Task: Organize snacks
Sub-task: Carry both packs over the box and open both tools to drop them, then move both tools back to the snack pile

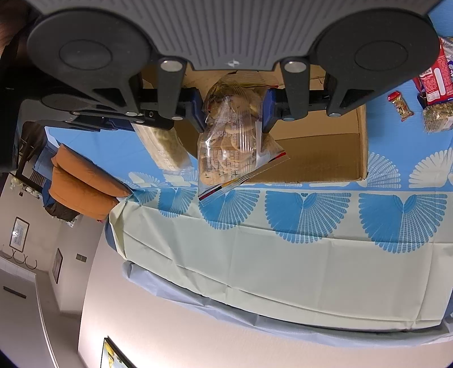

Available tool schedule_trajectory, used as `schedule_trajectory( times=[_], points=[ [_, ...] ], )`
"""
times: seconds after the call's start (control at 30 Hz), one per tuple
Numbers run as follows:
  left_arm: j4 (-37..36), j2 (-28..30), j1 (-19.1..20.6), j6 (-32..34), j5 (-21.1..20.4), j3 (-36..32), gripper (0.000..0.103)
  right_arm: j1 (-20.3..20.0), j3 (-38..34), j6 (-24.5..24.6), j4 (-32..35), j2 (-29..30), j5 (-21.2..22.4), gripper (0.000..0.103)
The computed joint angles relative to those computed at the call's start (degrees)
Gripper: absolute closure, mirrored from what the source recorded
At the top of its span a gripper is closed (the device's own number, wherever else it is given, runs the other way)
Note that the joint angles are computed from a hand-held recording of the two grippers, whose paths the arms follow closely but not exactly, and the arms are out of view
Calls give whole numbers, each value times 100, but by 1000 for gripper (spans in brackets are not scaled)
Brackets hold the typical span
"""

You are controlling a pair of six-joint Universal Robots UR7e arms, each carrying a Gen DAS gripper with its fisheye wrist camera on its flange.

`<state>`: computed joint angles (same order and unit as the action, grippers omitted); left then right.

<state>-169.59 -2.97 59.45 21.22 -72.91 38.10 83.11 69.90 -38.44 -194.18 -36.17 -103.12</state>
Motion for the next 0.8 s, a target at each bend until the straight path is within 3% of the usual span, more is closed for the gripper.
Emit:
schedule_trajectory(
  times=[0.07, 0.1, 0.13, 0.17, 0.2, 0.37, 0.63, 0.8],
  points=[
    [46, 8, -5, 19, -34, -28, 52, -5, -23, 5, 40, 4, 6, 64],
    [-8, 26, -14, 46, -4, -39, 40, 1, -40, -7, 30, 19, -23, 59],
    [-81, 46, -21, 80, 33, -55, 35, 16, -74, -44, -25, 56, -98, 51],
    [-145, 52, -25, 92, 50, -48, 34, 33, -116, -73, -99, 100, -189, 33],
    [-164, 62, -26, 73, 78, -67, 34, 43, -141, -68, -159, 126, -251, 28],
    [-108, 104, -11, -45, 184, -175, 34, 29, -164, 103, -23, 110, -296, 29],
    [-131, 96, -4, 31, 220, -137, 59, 61, -266, -61, -80, 214, -443, 30],
    [-17, 84, 28, -46, 108, -167, 79, 56, -262, -88, -164, 238, -413, 42]
  ],
)
